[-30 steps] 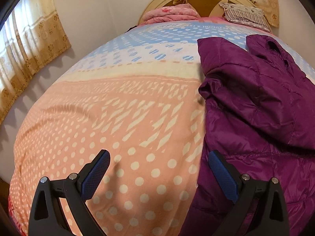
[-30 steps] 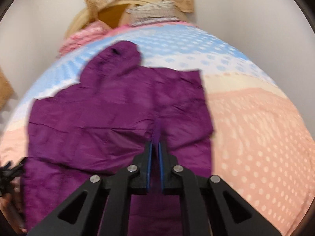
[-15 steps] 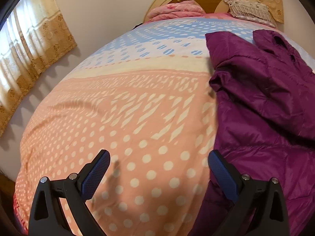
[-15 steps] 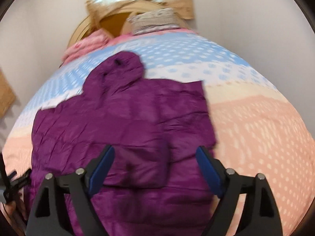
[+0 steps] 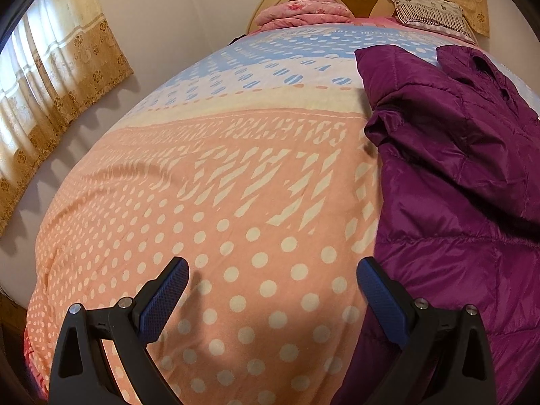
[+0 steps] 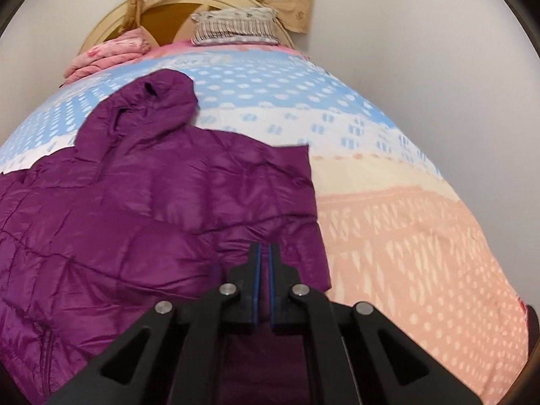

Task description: Fold large clothes

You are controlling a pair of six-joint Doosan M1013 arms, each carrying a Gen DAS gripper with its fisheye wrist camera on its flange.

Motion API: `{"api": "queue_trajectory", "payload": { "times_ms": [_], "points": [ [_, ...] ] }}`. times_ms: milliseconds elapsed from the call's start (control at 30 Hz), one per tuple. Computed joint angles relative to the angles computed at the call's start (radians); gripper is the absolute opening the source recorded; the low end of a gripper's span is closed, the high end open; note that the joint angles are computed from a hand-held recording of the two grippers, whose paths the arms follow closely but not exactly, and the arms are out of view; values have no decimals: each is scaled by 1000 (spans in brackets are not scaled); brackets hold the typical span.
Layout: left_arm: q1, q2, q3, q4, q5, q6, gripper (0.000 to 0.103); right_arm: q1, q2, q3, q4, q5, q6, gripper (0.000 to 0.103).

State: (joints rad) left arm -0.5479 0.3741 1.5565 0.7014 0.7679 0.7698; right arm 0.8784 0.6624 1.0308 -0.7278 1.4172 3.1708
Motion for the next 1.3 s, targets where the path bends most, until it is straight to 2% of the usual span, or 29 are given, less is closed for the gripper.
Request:
{"api": "queue_trajectory", "payload": {
  "times_ms": [33, 67, 100, 133, 167, 300, 333, 367, 400, 500, 633, 700, 800, 900, 967, 1000, 1033, 1133, 1200, 1300],
  "points": [
    [-1, 1, -2, -1, 2, 0, 100, 7, -10, 13, -5, -31, 21, 37],
    [-1, 1, -2, 3, 3, -1, 100, 12, -11, 15, -16, -50, 30, 84],
    [-1, 1, -1, 9, 4, -2, 100, 21, -17, 26, -42, -89, 47, 99],
    [-2, 2, -1, 13, 5, -4, 100, 29, -17, 25, -63, -114, 48, 99],
    [-2, 2, -1, 15, 5, -5, 100, 30, -2, -6, -42, -101, -3, 91],
    [-2, 2, -1, 13, 6, -4, 100, 18, 31, -55, 36, -136, -104, 82],
    [-2, 2, -2, 11, 5, -2, 100, 14, 38, -63, 60, -133, -123, 61],
    [0, 2, -1, 8, 3, -1, 100, 10, 43, -66, 73, -137, -137, 21],
    [-1, 2, -2, 7, 4, -1, 100, 12, 45, -67, 60, -130, -133, 15],
    [-2, 2, -3, 4, 4, 0, 100, 30, 33, -58, -23, -78, -72, 11],
    [-3, 2, -2, 10, 5, -3, 100, 30, 24, -58, -84, 40, -24, 11],
    [-3, 2, -3, 8, 7, -1, 100, 11, 26, -58, -28, 28, -69, 19],
    [0, -1, -9, -22, 5, 30, 100, 0, 31, -60, 21, 54, -83, 74],
    [9, -23, -21, -59, -39, 45, 100, 24, 20, -55, -53, 141, 18, 69],
    [6, -31, -43, -44, -79, 19, 100, 42, 15, -66, -130, 162, 38, 58],
    [3, -25, -72, -65, -99, 37, 100, 45, 16, -78, -151, 146, 23, 43],
    [0, -17, -100, -98, -111, 72, 100, 43, 17, -86, -160, 119, 9, 32],
    [-20, 38, -207, -177, -148, 157, 100, 30, 24, -107, -149, -54, -41, 26],
    [-30, 85, -273, -226, -135, 212, 100, 13, 59, -155, -104, -82, -103, 24],
    [-50, 175, -367, -177, -64, 214, 100, -8, 101, -194, -57, -78, -145, 24]
  ]
}}
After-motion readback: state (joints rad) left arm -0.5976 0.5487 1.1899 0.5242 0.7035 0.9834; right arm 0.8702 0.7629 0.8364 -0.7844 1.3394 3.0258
